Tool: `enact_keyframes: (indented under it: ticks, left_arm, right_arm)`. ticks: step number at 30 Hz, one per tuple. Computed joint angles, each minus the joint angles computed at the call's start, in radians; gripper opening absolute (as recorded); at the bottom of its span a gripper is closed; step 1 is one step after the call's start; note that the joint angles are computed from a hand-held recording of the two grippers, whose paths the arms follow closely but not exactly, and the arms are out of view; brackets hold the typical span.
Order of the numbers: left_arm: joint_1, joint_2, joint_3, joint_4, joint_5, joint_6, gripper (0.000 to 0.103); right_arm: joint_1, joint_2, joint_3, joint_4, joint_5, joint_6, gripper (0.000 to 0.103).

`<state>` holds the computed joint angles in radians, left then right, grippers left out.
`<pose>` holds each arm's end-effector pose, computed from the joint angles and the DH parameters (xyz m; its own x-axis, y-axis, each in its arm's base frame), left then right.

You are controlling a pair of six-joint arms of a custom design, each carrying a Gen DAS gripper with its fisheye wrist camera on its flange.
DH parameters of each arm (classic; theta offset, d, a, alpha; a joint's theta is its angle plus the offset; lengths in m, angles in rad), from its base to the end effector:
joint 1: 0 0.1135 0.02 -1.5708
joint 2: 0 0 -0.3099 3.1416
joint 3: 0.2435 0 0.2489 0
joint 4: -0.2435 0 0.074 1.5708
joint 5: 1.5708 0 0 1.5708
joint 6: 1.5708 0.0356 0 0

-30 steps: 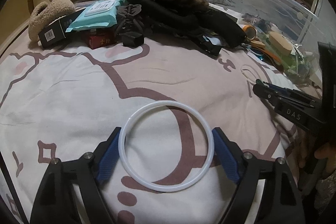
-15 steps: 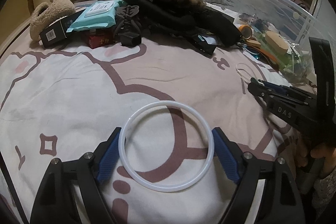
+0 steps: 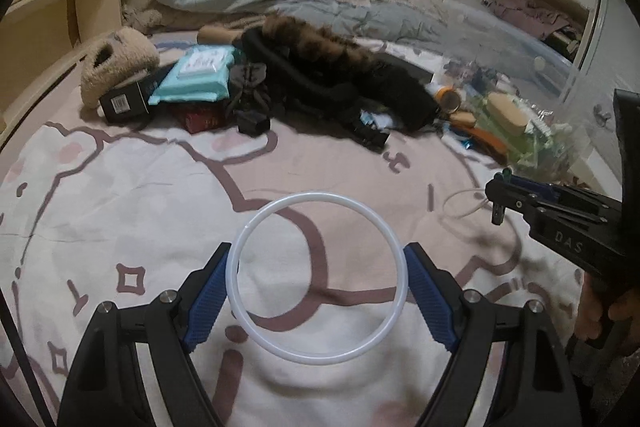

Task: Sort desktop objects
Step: 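Lift the white ring and green clothespin with both tools toward the clear bin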

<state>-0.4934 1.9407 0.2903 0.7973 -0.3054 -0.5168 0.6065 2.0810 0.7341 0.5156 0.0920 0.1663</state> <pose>0.2197 -0.1060 0.0756 -0.7140 -0.1511 -0.6837 -0.0865 0.9880 -0.1280 0.2954 0.2009 0.0809 -0.6842 -0.2740 -0.6759 -0.4091 0.9114 0.0446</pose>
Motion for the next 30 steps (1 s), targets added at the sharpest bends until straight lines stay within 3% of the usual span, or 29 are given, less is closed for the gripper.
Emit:
enact_keyframes:
  ticks: [6,13,16,22,30]
  left_arm:
    - [-0.066,-0.167,-0.017,-0.116,-0.074,-0.06,0.084]
    - [-0.137,-0.412,0.008,-0.359,-0.169,-0.088,0.084]
    - [-0.19,-0.506,0.06,-0.509,-0.235,-0.091,0.084]
    - [-0.306,-0.612,0.16,-0.707,-0.35,-0.102,0.084]
    - [-0.443,-0.684,0.3,-0.899,-0.466,-0.14,0.084]
  right_arm:
    - [0.046,-0.137,-0.066,-0.009,0.014,-0.029,0.028]
    - [0.114,-0.333,-0.119,-0.067,0.067,-0.08,0.028]
    - [0.139,-0.396,-0.117,-0.12,0.083,-0.104,0.028]
    - [0.153,-0.506,-0.079,-0.255,0.074,-0.111,0.028]
    - [0.11,-0.648,-0.009,-0.464,0.04,-0.053,0.028]
